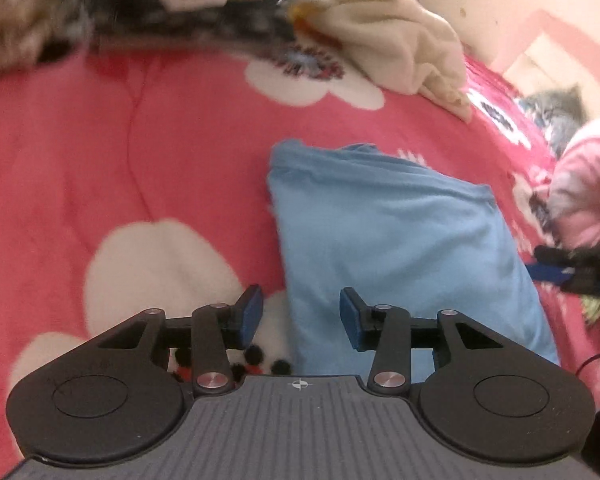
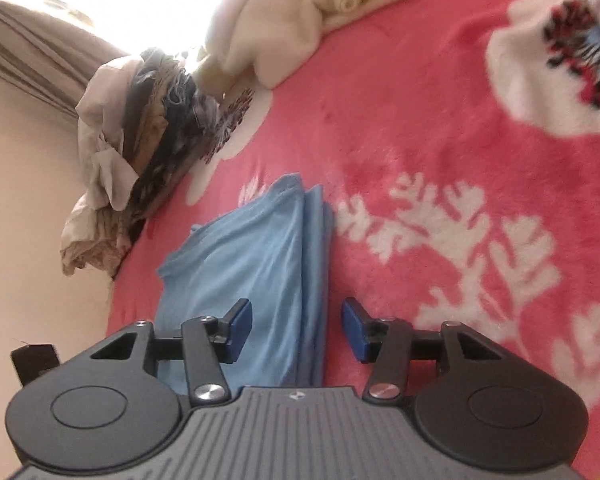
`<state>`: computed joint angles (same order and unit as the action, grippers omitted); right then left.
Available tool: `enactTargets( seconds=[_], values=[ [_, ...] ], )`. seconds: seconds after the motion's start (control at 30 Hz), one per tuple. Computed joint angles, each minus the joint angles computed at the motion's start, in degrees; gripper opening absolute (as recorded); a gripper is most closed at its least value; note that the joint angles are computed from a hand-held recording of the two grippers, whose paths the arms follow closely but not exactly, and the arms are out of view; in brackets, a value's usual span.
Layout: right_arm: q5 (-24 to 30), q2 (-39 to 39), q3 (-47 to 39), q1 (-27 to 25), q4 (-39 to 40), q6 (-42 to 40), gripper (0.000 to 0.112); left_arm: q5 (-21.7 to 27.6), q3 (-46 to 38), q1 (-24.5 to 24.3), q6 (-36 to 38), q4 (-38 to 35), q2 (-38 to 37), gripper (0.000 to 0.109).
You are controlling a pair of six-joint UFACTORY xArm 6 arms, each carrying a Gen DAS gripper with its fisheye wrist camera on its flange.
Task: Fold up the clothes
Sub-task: 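Grasp the folded shirt's edge with both grippers, then lift the folded shirt with both grippers and carry it to the clothes stack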
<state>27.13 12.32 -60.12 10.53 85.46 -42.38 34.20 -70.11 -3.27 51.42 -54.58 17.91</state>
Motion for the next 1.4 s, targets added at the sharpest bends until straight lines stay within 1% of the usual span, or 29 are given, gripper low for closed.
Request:
enactTargets(
  seconds=[0.07,0.13,0.3,0.43,0.57,0.63,0.67,0.7,0.77,0.83,0.87,0.93,1.0,1.1,1.2,1.3,1.4],
  values=[
    [3.3,2.5,-2.5,-1.3,2.5,-1.9,0.053,2.9,-2.3,1.1,2.0,-3.2,1.9,0.042],
    [7.4,5.7,-5.7,-2.8,4.2,-2.9,0.053,6.1,-5.5,2.0,2.6,-4.9,4.4,0.042],
    [15.8,12.8,-13.8,-5.2,4.1,-3.6,0.054,13.9,-15.4,3.8,2.9,-7.7,12.3,0.042],
    [21.3,17.4,-19.2,-6.1,4.8,-5.3,0.052,18.2,-21.8,4.2,5.2,-10.9,17.4,0.042],
    [23.9,20.7,-23.5,-6.0,3.9,-6.2,0.045,20.5,-26.5,4.0,7.5,-13.6,21.3,0.042],
    [25.4,21.9,-25.2,-5.9,3.4,-6.7,0.034,21.5,-27.2,4.2,8.6,-14.3,21.9,0.041],
    [25.7,22.1,-25.8,-5.7,2.6,-7.1,0.026,21.9,-27.3,4.4,8.8,-14.7,22.0,0.040],
    [25.7,22.2,-26.2,-5.4,1.7,-7.7,0.022,22.1,-27.2,4.5,9.0,-15.1,22.0,0.037],
    [24.0,21.8,-26.3,-4.4,-0.3,-8.6,0.018,22.0,-26.5,4.5,9.8,-15.4,21.5,0.032],
    [21.7,20.6,-25.7,-3.6,-1.1,-10.0,0.015,22.3,-25.7,4.4,11.0,-15.7,20.9,0.014],
    [20.4,19.6,-24.8,-3.1,-1.4,-10.9,0.014,21.1,-24.8,3.8,12.0,-15.5,20.3,0.013],
    [17.8,16.7,-22.4,-2.2,-0.6,-14.1,0.013,15.3,-20.2,1.5,18.6,-16.7,17.2,0.011],
    [15.9,13.9,-20.5,-1.4,0.1,-16.8,0.013,12.8,-18.0,0.8,20.2,-18.4,15.6,0.008],
    [14.0,9.7,-18.3,0.0,0.4,-19.8,0.013,10.4,-14.7,1.0,22.2,-22.9,12.6,0.006],
    [13.0,7.4,-18.2,1.8,0.1,-21.4,0.013,9.5,-11.1,1.8,25.2,-27.4,8.6,0.005],
    [13.4,6.3,-19.6,3.6,0.7,-23.0,0.013,8.4,-7.4,2.6,27.2,-30.5,4.2,0.005],
    [14.4,6.9,-23.4,5.6,1.2,-24.6,0.013,6.9,-4.0,3.9,27.9,-33.2,-0.3,0.005]
  ],
)
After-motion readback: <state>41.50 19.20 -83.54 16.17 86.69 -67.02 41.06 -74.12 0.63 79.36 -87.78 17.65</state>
